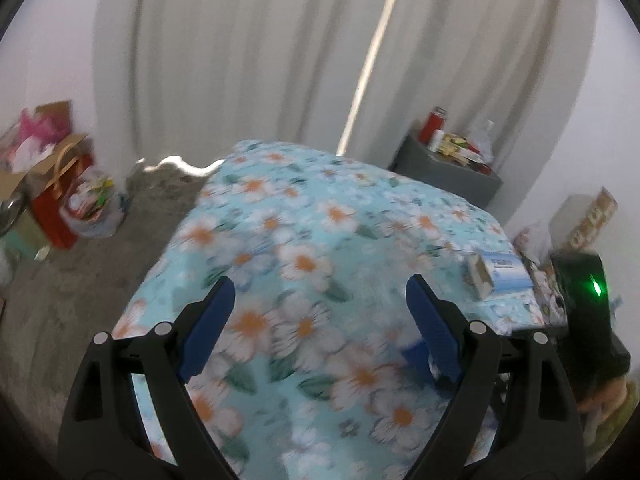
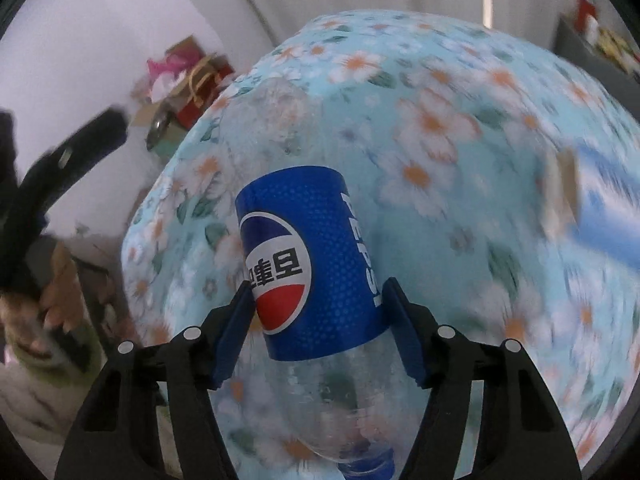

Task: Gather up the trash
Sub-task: 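Close the right tool on the Pepsi bottle while the left tool grasps the blue tablet box, then lift the Pepsi bottle in the right tool and tablet box in the left tool above the bed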

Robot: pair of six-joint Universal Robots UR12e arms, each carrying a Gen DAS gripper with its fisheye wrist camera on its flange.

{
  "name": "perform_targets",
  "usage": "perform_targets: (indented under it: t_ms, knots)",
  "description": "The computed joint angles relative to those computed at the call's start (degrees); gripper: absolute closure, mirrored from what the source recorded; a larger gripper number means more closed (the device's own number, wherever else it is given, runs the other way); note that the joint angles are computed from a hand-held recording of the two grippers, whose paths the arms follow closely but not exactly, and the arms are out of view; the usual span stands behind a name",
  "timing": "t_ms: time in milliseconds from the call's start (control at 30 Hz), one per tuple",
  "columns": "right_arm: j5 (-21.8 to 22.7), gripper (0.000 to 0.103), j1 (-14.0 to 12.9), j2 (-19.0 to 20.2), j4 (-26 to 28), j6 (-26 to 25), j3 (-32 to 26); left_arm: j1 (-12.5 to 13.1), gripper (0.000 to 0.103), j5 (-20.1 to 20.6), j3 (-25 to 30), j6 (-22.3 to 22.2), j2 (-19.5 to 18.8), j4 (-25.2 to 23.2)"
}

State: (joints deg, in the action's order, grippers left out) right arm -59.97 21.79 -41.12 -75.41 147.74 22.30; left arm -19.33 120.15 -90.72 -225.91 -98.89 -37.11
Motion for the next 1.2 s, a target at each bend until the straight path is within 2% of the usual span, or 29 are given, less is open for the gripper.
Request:
perform_targets:
  t_ms: [133,233,267,333,400,433,500,533,600,633,767,867,900,967,1133,1200]
  knots:
    - [1.24,0.041,-3.05,-7.81,-8.04,5.43,14.75,0.69,0.020,-5.20,4.37,7.72,-3.64,3.45]
    - [-0.05,0.042,-5.49,-13.16,-15.45,11.36,24.56,1.35,0.020,-11.74,9.10,14.78,-7.52,5.54]
    - [-0.73,0.042,-6.12,-14.43,-17.55,13.22,26.85,1.74,0.020,-15.19,11.19,17.98,-9.25,6.20]
    - [-2.64,0.043,-7.76,-17.27,-22.47,18.38,32.02,2.28,0.020,-20.61,16.28,22.01,-13.06,4.90]
    - [-2.06,0.043,-9.52,-19.45,-25.64,23.09,36.07,2.64,0.020,-25.91,21.42,26.28,-16.78,2.33]
    - [-1.86,0.043,-10.03,-20.15,-26.66,24.72,37.37,2.47,0.020,-26.16,24.48,28.55,-18.82,0.06]
    - [-1.68,0.043,-10.99,-21.57,-28.99,27.78,40.05,1.62,0.020,-22.68,30.63,33.62,-23.12,-3.37]
    - [-1.13,0.043,-11.47,-22.19,-30.05,29.29,41.30,1.50,0.020,-23.03,34.53,37.03,-25.90,-5.28]
    - [-0.46,0.043,-12.09,-22.85,-31.34,31.38,42.80,1.99,0.019,-26.36,39.29,38.26,-29.00,-9.57]
    - [-0.36,0.043,-12.22,-22.96,-31.61,31.90,43.12,2.68,0.019,-30.43,43.34,37.77,-31.34,-14.50]
    - [0.68,0.043,-12.65,-23.35,-32.86,33.25,44.19,4.91,0.019,-41.12,50.09,33.85,-35.32,-25.75]
    - [1.44,0.043,-12.87,-23.62,-33.83,33.71,45.04,5.26,0.019,-43.96,49.76,35.34,-35.08,-28.48]
    - [1.61,0.043,-13.00,-23.95,-33.92,33.80,45.38,5.13,0.019,-44.08,49.58,36.90,-34.88,-29.62]
    - [2.00,0.043,-13.15,-23.96,-34.12,33.99,45.49,4.67,0.018,-42.57,47.60,39.66,-33.81,-28.57]
    - [2.94,0.043,-13.38,-23.80,-34.48,34.93,45.54,2.70,0.017,-35.44,46.08,45.94,-33.10,-25.57]
    - [2.68,0.043,-13.29,-23.89,-34.82,35.35,45.67,1.77,0.017,-32.37,46.60,49.88,-33.29,-25.65]
